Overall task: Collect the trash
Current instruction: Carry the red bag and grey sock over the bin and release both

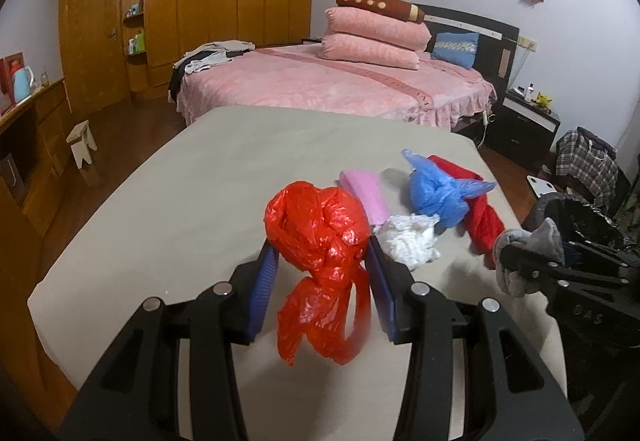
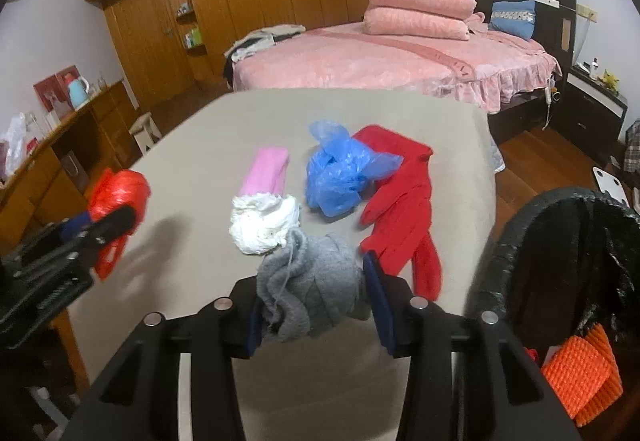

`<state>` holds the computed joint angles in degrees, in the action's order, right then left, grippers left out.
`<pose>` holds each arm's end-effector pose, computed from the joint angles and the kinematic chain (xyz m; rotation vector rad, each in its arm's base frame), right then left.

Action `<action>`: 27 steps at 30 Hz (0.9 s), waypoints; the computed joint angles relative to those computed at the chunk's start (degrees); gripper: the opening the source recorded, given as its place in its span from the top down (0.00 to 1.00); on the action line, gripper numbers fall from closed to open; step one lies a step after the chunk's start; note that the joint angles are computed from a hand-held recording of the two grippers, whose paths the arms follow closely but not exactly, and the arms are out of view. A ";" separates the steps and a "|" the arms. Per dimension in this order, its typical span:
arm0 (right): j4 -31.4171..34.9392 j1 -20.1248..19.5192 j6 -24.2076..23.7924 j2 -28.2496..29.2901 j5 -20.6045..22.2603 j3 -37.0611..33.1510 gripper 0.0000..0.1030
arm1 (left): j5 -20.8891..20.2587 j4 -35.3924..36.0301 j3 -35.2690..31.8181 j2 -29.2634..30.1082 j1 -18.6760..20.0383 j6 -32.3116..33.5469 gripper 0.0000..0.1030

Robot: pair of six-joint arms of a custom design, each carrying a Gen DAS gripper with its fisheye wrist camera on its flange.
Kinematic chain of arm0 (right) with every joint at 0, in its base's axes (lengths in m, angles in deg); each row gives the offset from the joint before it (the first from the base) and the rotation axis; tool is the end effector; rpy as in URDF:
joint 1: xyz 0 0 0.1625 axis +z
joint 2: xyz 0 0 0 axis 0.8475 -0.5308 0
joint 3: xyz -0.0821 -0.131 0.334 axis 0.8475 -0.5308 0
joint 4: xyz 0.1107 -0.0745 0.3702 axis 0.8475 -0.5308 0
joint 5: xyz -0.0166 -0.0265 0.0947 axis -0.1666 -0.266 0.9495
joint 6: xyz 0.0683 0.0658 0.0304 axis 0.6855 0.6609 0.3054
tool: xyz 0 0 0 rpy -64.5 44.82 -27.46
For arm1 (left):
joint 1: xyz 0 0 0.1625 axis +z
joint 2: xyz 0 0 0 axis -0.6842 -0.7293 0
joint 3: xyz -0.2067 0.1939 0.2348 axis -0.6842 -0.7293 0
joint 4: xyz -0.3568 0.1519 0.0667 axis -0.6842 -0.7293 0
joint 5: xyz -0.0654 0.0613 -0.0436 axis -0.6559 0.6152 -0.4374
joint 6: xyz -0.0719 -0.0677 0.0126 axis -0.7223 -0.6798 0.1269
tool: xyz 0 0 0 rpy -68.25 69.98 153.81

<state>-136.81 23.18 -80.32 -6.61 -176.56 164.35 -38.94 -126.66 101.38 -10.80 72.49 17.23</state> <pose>0.0546 -0.4036 0.1830 0.4994 -2.4173 0.9953 -0.2455 -0.3889 0.0487 0.5431 2.2382 -1.0562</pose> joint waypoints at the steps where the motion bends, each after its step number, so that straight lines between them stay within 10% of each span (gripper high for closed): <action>1: 0.49 0.11 0.31 -0.95 0.36 0.22 0.57 | -0.03 0.04 -0.13 0.07 -0.34 0.07 0.58; 27: 3.88 -2.27 -0.45 -20.02 5.29 7.48 0.57 | -3.40 -3.45 -4.61 4.47 -7.47 4.82 0.58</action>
<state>-132.93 20.91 -80.77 -26.64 -171.26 171.83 -42.35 -130.10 96.78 -6.33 65.01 22.05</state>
